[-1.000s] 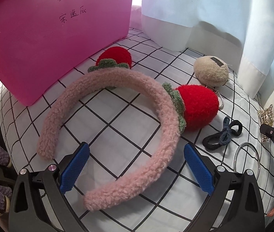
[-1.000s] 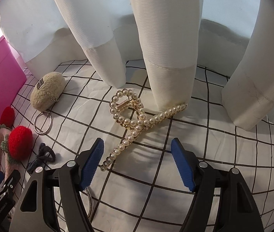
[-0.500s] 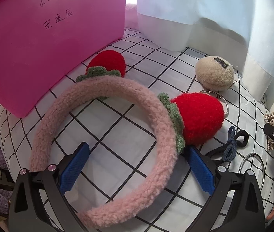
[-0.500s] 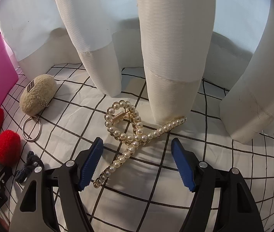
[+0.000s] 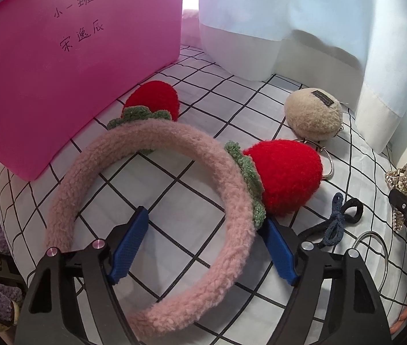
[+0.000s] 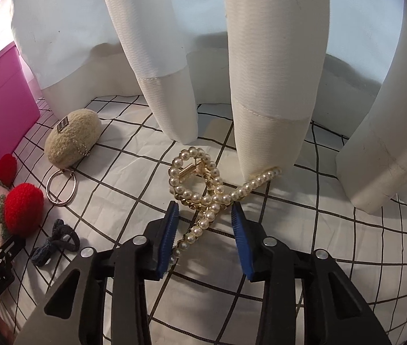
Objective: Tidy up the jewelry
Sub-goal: 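Close the left tool on the headband while the right tool grasps the pearl clip, then carry the headband and pearl clip with both tools over the pink tub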
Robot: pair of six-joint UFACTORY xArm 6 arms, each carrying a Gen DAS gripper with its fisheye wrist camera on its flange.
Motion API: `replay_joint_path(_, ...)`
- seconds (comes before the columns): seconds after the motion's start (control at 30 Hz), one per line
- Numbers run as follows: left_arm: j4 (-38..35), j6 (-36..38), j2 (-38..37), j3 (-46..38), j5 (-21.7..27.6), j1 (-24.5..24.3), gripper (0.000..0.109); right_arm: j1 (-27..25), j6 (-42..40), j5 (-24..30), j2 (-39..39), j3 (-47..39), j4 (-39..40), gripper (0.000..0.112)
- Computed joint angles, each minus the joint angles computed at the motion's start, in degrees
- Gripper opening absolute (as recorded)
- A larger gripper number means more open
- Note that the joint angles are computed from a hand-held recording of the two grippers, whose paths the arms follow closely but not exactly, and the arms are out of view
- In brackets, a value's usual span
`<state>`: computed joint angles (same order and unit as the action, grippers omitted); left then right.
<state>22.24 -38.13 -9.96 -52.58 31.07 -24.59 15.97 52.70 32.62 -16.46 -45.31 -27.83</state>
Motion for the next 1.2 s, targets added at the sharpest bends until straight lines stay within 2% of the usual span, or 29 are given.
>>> replay_joint_path(0.07,-0.26,0.14,-0.57,0.42,-0.01,0.15,0.061,0.13,-0.26,-0.18,0.04,0.02,0.12,0.028)
replay_joint_path(0.1,-0.47,0.22,-0.92,0.71,-0.19,0.28,0.050,0.14,-0.73,-0.20,-0.30,0.16,0.58,0.028)
replay_joint_path(0.13,-1.13,0.73,-1.26,1.04,-0.67,0.44,0.029,0.10,-0.98,-0.59,-0.42,0.38,1.05,0.027)
replay_joint_path(0.17,-2.06,1.39,-1.55,1.28,-0.97,0.59,0.019,-0.16,-1.58,-0.97,-1.00,0.93,1.77,0.027)
replay_joint_path(0.23,-4.73,3.19,-2.07,1.97,-1.92,1.03,0.014,-0.44,-2.33,-1.63,-1.99,1.93,2.67,0.027)
replay_joint_path(0.43,1.78,-1.07,-5.80,4.34,-2.18,-0.12,0.012,-1.54,-6.06,-3.38,-6.55,5.90,6.11,0.027)
replay_joint_path(0.57,2.58,-1.04,-7.95,5.15,-2.29,-0.88,0.012,-1.73,-7.36,-3.52,-10.77,8.56,7.19,0.027)
replay_joint_path(0.77,1.18,-0.15,-10.93,5.67,0.49,-1.97,0.012,-1.80,-11.90,-2.62,-15.24,10.46,11.61,0.027)
replay_joint_path(1.2,-0.06,0.10,-17.99,1.84,10.45,-6.28,0.012,-0.84,-21.66,5.70,-22.86,6.78,19.49,0.027)
